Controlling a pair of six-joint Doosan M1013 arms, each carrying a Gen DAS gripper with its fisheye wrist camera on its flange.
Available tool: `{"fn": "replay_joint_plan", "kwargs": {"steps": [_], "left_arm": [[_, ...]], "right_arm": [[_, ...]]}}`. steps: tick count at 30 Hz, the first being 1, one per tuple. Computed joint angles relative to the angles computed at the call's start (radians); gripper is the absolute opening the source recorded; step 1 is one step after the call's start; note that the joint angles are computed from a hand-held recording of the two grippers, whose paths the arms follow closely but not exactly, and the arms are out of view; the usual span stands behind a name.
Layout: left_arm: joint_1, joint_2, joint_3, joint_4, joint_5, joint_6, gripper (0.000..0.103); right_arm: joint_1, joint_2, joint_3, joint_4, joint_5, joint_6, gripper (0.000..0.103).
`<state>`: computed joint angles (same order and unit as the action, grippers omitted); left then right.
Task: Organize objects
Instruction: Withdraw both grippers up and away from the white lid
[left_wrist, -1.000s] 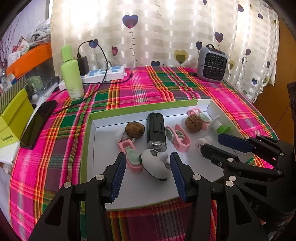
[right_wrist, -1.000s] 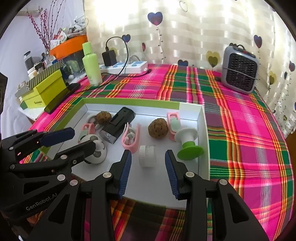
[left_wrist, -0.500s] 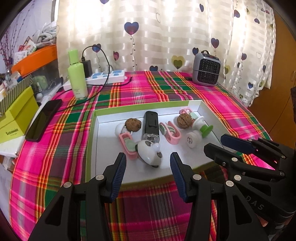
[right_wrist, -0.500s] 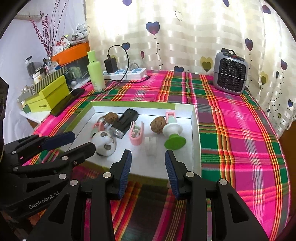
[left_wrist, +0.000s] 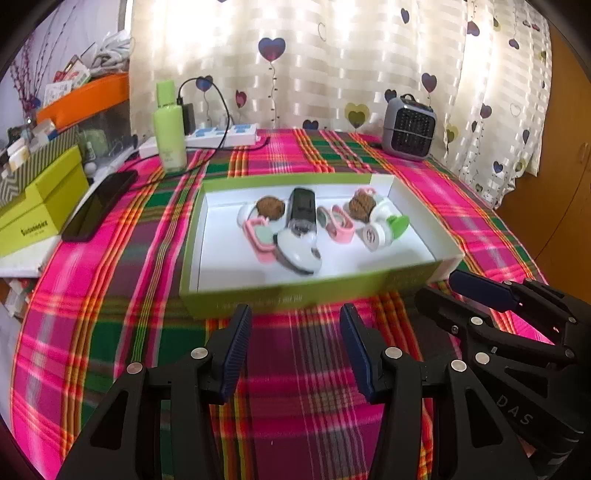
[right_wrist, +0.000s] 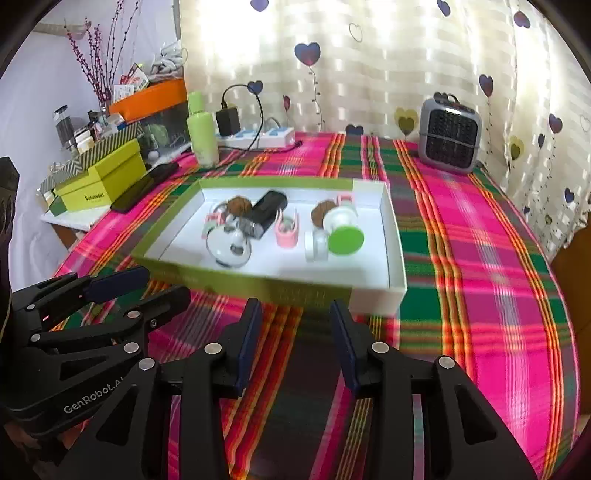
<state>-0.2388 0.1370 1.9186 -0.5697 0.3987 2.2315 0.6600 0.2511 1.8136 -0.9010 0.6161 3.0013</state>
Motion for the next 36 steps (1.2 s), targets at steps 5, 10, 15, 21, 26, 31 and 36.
{"fn": "replay_joint_plan", "kwargs": {"steps": [5,10,15,21,26,31,36], "left_arm": [[0.002,0.004,0.017,0.048,0.004,-0.051,0.048],[0.001,0.009,0.024,0.103,0.011,-0.104,0.048],[0.003,0.014,0.019,0.124,0.019,-0.134,0.049],[-0.002,0.018,0.015,0.157,0.014,-0.164,0.049],[0.000,0.020,0.013,0.136,0.020,-0.145,0.054],[-0.006,0.020,0.013,0.167,0.017,-0.162,0.057],[-0.014,0.018,0.014,0.210,0.014,-0.193,0.059]], "right_arm": [[0.012,0.011,0.001,0.037,0.030,-0.006,0.051],[0.011,0.017,0.003,0.086,0.050,-0.019,0.052],[0.013,0.025,-0.009,0.103,0.106,-0.030,0.052],[0.009,0.034,-0.019,0.134,0.145,-0.053,0.052],[0.004,0.035,-0.021,0.142,0.170,-0.036,0.066],[0.005,0.035,-0.021,0.144,0.172,-0.037,0.067],[0.005,0.036,-0.022,0.144,0.172,-0.039,0.067]]}}
